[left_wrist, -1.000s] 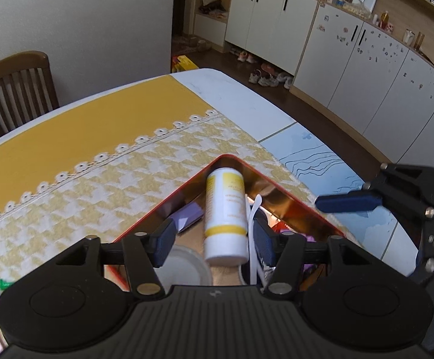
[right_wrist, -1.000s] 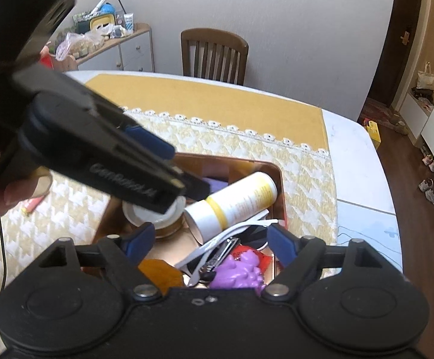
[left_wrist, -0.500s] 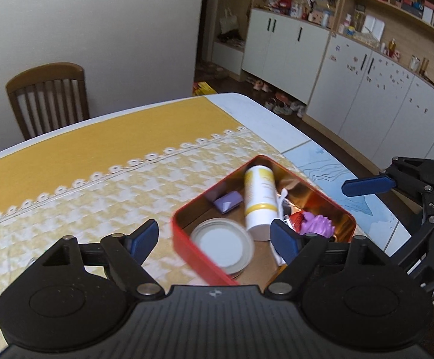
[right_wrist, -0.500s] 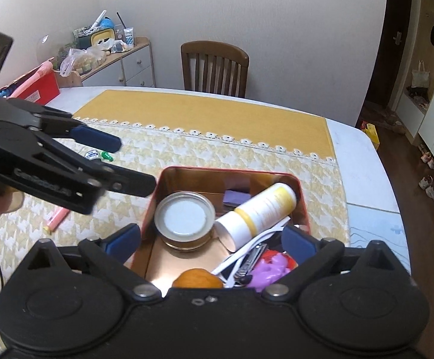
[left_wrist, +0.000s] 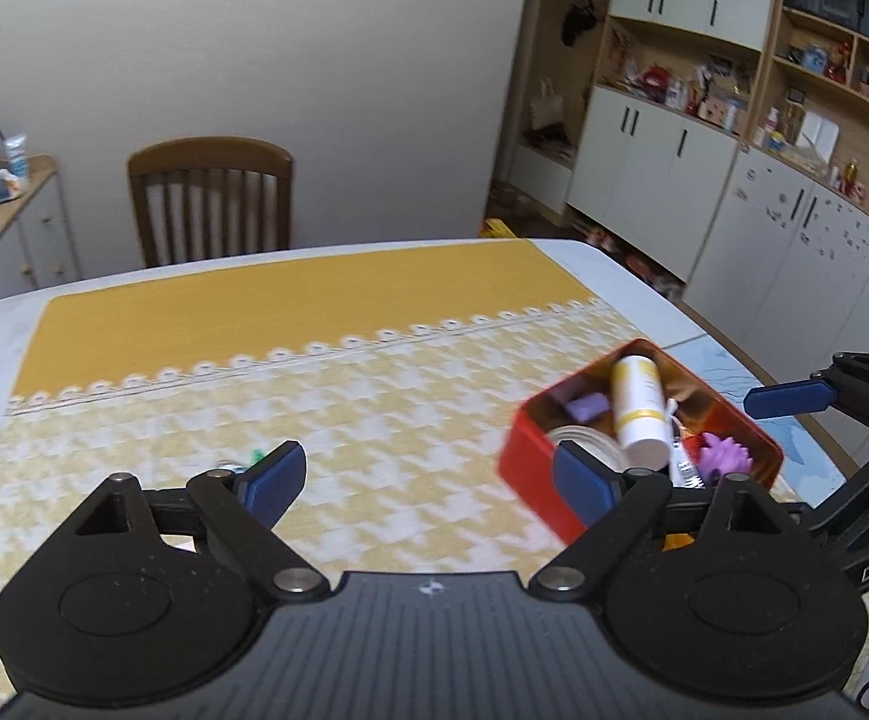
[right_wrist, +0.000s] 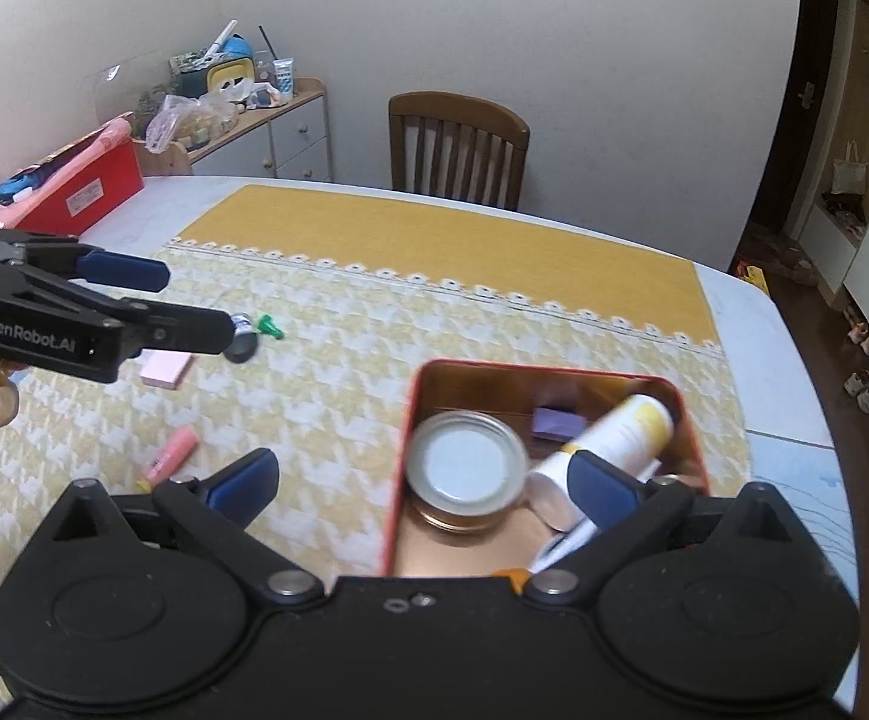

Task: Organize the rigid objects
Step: 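Withdraw both grippers from the box toward the sticky notes and lighter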

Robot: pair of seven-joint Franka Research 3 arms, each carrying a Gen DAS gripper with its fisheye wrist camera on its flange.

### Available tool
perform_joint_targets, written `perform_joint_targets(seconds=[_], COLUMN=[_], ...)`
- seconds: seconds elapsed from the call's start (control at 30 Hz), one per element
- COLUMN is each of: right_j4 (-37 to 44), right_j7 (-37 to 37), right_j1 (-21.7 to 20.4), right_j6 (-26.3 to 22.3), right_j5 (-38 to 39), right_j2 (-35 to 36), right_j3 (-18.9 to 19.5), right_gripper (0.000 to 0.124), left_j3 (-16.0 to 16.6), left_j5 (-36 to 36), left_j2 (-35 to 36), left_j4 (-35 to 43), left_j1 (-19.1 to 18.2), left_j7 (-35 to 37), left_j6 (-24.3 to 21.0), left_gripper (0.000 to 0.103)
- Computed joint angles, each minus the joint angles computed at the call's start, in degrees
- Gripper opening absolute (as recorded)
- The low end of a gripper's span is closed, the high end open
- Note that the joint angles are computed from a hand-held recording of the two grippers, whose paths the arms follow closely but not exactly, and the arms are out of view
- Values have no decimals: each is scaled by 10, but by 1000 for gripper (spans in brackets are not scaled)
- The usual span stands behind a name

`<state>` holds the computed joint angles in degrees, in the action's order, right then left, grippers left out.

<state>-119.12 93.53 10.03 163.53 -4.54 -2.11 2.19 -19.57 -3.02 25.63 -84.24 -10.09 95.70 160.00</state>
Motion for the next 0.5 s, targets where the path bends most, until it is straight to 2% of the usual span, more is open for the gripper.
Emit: perform_joint_targets(seconds=[0.23,0.5], right_j4=[27,59], right_j7=[25,43], right_j1=[19,48], right_j6=[-5,-14], right_j5=[-3,-5], right_j2=[26,60], right_j3=[7,6], right_gripper=[103,103], left_j3=[-9,18], left_j5=[-39,-22], left_j2=[-35,-59], left_j4=[-60,-114], left_j1=[39,47], left_j7=[16,2], left_j6=[19,39], left_gripper=[91,94])
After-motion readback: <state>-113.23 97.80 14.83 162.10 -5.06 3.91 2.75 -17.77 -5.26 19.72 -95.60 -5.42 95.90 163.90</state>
